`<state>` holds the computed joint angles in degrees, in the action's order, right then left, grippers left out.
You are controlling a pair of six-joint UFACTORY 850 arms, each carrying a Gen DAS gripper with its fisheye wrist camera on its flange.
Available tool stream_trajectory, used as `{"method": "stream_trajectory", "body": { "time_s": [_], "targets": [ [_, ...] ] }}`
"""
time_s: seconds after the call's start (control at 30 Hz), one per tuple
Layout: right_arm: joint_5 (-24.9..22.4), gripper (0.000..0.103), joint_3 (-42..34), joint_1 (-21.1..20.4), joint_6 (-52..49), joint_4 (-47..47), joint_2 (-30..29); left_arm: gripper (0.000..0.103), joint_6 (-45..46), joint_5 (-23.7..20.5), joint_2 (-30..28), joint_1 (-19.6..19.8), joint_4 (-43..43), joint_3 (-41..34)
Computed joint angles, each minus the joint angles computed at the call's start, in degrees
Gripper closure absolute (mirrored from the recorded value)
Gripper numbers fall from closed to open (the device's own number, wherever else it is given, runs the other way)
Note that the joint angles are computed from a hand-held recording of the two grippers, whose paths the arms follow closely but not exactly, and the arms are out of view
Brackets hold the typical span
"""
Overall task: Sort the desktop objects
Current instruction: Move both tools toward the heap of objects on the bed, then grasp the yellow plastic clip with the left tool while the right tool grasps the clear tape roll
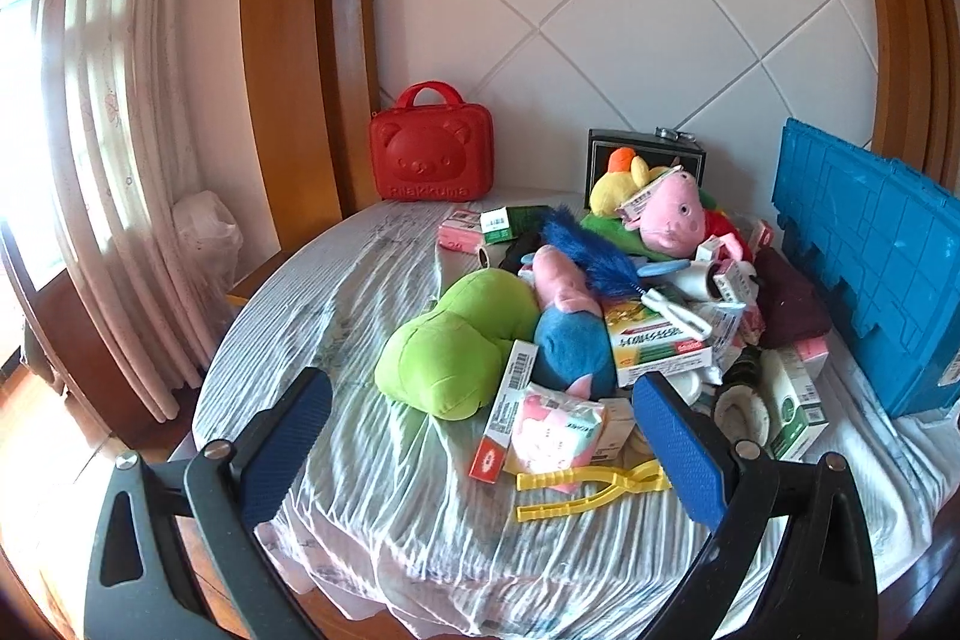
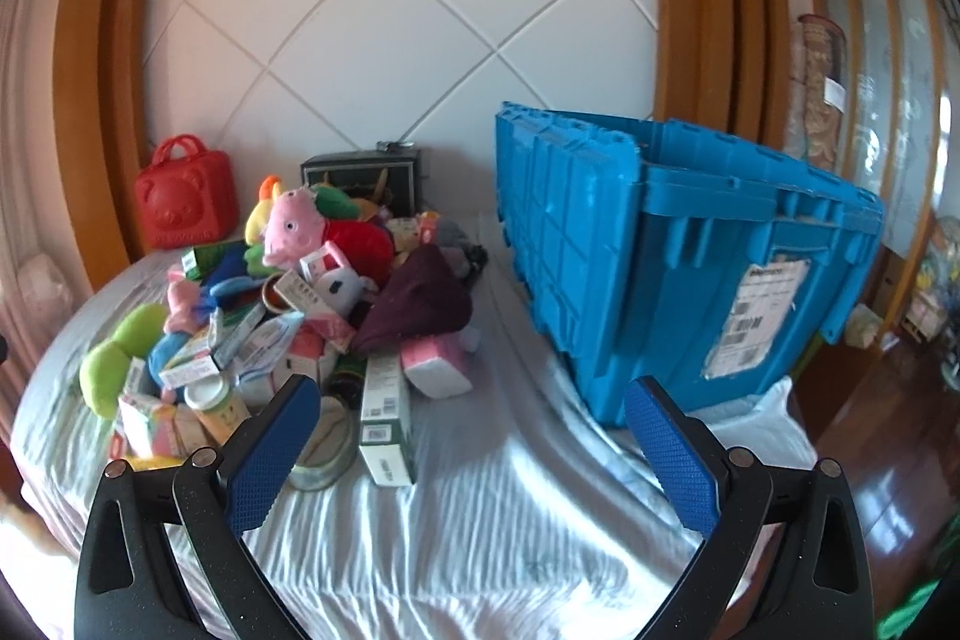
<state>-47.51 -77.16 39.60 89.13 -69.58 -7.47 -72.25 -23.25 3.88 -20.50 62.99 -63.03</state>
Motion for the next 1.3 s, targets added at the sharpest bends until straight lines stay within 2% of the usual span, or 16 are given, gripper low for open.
{"method": "stream_trajectory", "body": {
  "time_s": [0.13, 0.4, 0.57, 0.6, 0.7, 0.77, 0.97, 1.03, 1.07, 1.1, 1.2, 1.3],
  "targets": [
    [3.05, 0.0, -1.14, -1.48, -3.64, 1.96, -2.72, 0.001, 8.72, 0.85, -2.36, 1.78, -6.9, 0.21],
    [7.02, 0.0, -5.41, -3.46, -12.71, 16.15, -9.65, 0.001, 33.49, 4.67, -9.44, 4.47, -30.52, -2.19],
    [4.22, 0.0, -7.78, -3.62, -14.27, 19.88, -12.38, 0.004, 54.42, 6.28, -13.27, 2.29, -46.45, -4.64],
    [4.06, 0.002, -8.02, -3.7, -14.69, 20.61, -12.51, 0.005, 58.94, 6.22, -14.24, 1.7, -49.99, -5.58],
    [3.9, 0.026, -9.07, -4.38, -16.56, 23.87, -13.08, 0.01, 75.81, 4.65, -17.57, 0.31, -63.73, -8.8],
    [3.5, 0.028, -9.41, -4.74, -16.91, 25.63, -13.34, 0.01, 82.79, 3.53, -19.71, -0.45, -68.77, -10.7],
    [4.66, 0.028, -9.15, -5.5, -18.01, 29.92, -14.17, 0.018, 89.48, 0.31, -26.7, -2.4, -71.04, -16.54],
    [5.53, 0.036, -8.93, -5.76, -18.5, 31.51, -14.42, 0.02, 89.16, -1.36, -29.32, -2.8, -70.54, -18.8],
    [5.86, 0.039, -8.92, -5.85, -18.83, 32.32, -14.61, 0.023, 88.65, -2.35, -30.67, -2.93, -70.1, -19.97],
    [6.19, 0.041, -8.95, -5.9, -18.99, 32.84, -14.79, 0.032, 88.49, -3.68, -32.04, -2.93, -70.23, -21.21],
    [8.15, 0.041, -9.47, -5.96, -20.46, 34.87, -15.67, 0.046, 88.33, -3.01, -33.02, -2.87, -70.43, -21.82],
    [10.19, 0.041, -10.77, -5.8, -22.53, 37.08, -17.02, 0.064, 94.43, -3.9, -31.95, -1.25, -80.44, -21.31]
  ]
}}
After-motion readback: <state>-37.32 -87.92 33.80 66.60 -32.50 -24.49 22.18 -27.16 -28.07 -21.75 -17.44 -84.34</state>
